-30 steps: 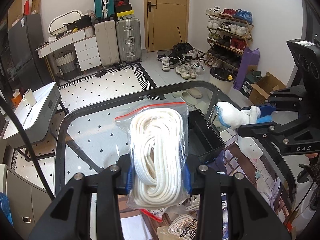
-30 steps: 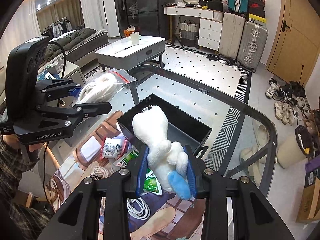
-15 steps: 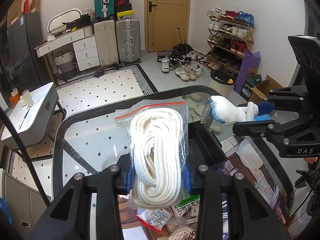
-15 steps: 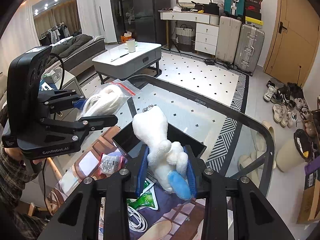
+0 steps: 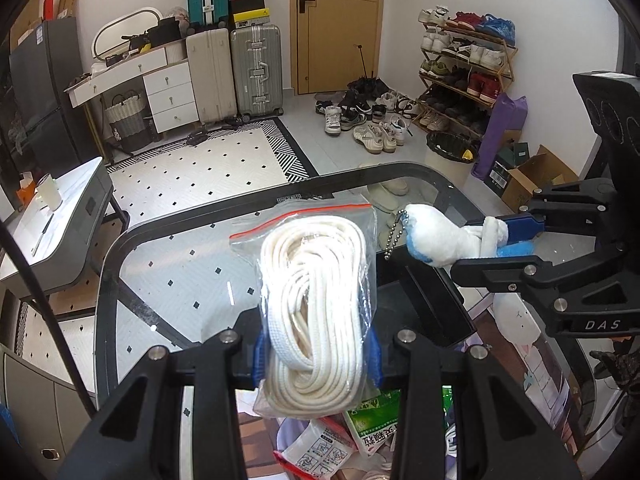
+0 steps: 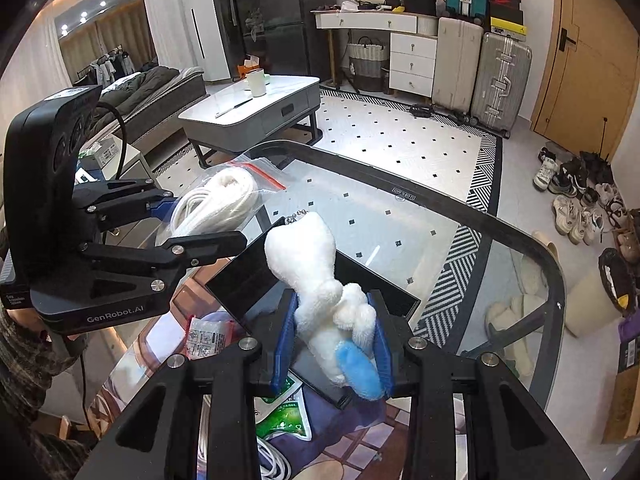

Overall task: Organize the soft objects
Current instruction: 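Carry the rope bag with the left tool while the right tool carries the plush into the black box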

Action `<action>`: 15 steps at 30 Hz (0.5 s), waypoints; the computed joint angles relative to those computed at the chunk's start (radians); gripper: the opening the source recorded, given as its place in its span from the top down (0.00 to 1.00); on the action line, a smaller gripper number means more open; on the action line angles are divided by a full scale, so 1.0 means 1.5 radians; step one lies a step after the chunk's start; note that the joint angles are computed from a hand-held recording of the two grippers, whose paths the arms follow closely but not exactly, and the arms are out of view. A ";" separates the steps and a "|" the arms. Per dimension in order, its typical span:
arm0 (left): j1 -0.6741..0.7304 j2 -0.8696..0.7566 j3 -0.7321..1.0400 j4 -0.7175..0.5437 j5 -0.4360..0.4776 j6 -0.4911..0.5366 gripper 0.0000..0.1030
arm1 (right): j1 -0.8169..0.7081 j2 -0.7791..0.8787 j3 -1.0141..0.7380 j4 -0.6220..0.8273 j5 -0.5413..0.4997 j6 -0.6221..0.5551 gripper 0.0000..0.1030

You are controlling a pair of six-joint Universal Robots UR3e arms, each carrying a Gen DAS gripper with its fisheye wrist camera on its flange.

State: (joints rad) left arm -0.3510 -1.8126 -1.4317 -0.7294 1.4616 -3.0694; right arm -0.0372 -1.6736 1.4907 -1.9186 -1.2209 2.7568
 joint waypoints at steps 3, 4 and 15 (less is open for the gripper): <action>-0.001 -0.018 0.009 -0.001 -0.003 -0.002 0.65 | 0.000 0.015 0.005 -0.009 0.000 0.001 0.66; 0.000 -0.022 0.008 0.002 -0.004 -0.001 0.65 | 0.001 0.023 0.002 -0.011 0.000 0.002 0.66; -0.004 -0.084 0.050 -0.012 -0.012 0.000 0.65 | 0.004 0.097 -0.012 -0.037 0.002 0.010 0.66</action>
State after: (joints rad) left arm -0.3566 -1.9393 -1.3571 -0.7471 1.4434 -3.0700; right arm -0.0316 -1.5284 1.4721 -1.9738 -1.2183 2.7717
